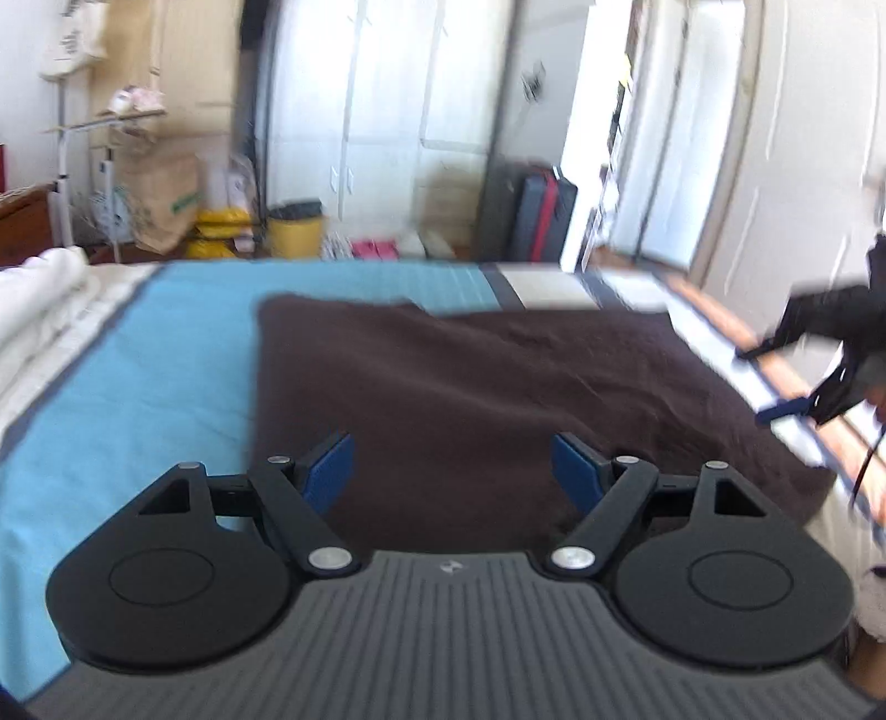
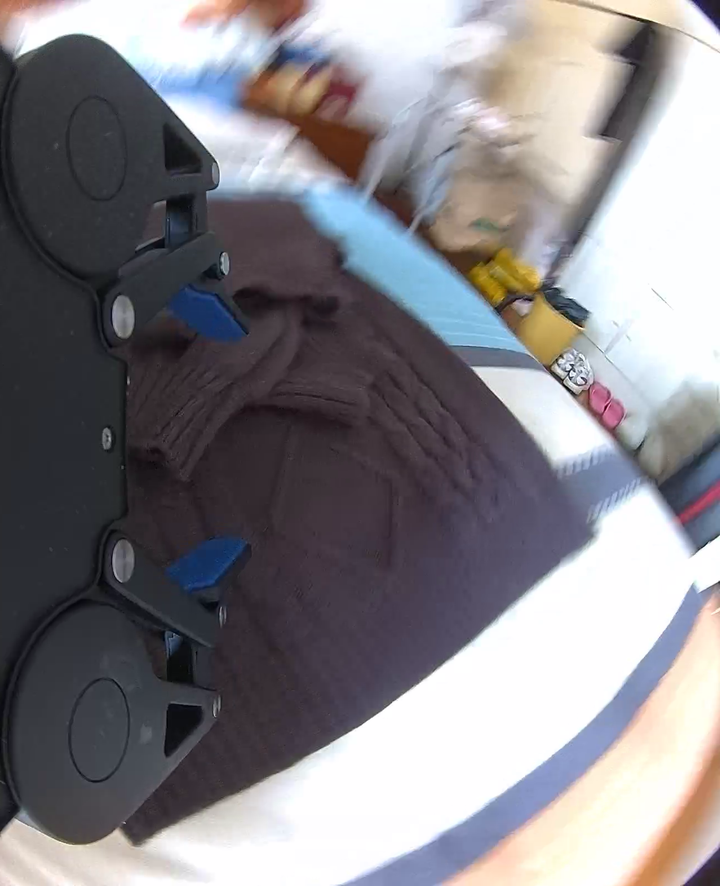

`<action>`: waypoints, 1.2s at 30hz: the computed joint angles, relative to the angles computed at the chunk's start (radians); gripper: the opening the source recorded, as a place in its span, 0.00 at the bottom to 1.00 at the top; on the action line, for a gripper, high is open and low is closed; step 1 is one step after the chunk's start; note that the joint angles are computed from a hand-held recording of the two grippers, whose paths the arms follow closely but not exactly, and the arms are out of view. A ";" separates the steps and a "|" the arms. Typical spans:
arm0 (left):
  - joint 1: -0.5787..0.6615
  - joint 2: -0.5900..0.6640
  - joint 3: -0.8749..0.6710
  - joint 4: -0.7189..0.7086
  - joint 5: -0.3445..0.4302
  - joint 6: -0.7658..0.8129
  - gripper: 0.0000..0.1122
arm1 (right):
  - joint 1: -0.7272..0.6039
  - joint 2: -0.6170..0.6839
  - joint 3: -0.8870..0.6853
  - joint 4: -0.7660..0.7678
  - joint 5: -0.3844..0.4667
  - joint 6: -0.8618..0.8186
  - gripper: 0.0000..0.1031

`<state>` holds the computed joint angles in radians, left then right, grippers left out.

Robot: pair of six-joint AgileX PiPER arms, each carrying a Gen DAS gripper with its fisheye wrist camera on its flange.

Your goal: Fold clothes

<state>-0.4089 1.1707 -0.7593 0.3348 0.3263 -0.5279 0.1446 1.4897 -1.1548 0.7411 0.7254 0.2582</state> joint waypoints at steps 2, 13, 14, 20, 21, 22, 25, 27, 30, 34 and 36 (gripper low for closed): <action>-0.097 0.150 -0.132 0.158 0.174 -0.192 0.70 | -0.099 -0.045 0.072 0.115 0.021 -0.080 0.80; -0.289 0.259 -0.352 -0.121 0.359 -0.178 0.70 | -0.188 -0.215 0.196 -0.112 0.068 0.031 0.87; -0.276 0.270 -0.359 -0.221 0.354 -0.126 0.70 | -0.193 -0.218 0.220 -0.108 0.074 0.060 0.87; -0.258 0.347 -0.381 -0.570 0.297 0.047 0.69 | -0.144 -0.181 0.179 -0.255 0.067 0.209 0.88; -0.286 0.353 -0.385 -0.533 0.275 0.043 0.70 | -0.131 -0.169 0.169 -0.287 0.073 0.238 0.88; -0.326 0.361 -0.393 -0.457 0.258 0.005 0.70 | -0.128 -0.158 0.163 -0.284 0.090 0.226 0.88; -0.412 0.415 -0.439 -0.290 0.252 -0.080 0.70 | -0.123 -0.134 0.151 -0.258 0.129 0.171 0.88; -0.412 0.462 -0.476 -0.298 0.268 -0.086 0.68 | -0.091 -0.127 0.136 -0.313 0.137 0.216 0.88; -0.407 0.492 -0.495 -0.246 0.243 -0.176 0.60 | -0.127 -0.140 0.156 -0.271 0.147 0.180 0.88; -0.414 0.501 -0.500 -0.148 0.237 -0.271 0.59 | -0.186 -0.148 0.190 -0.174 0.146 0.131 0.88; -0.418 0.501 -0.495 -0.119 0.240 -0.280 0.59 | -0.187 -0.141 0.202 -0.134 0.139 0.115 0.90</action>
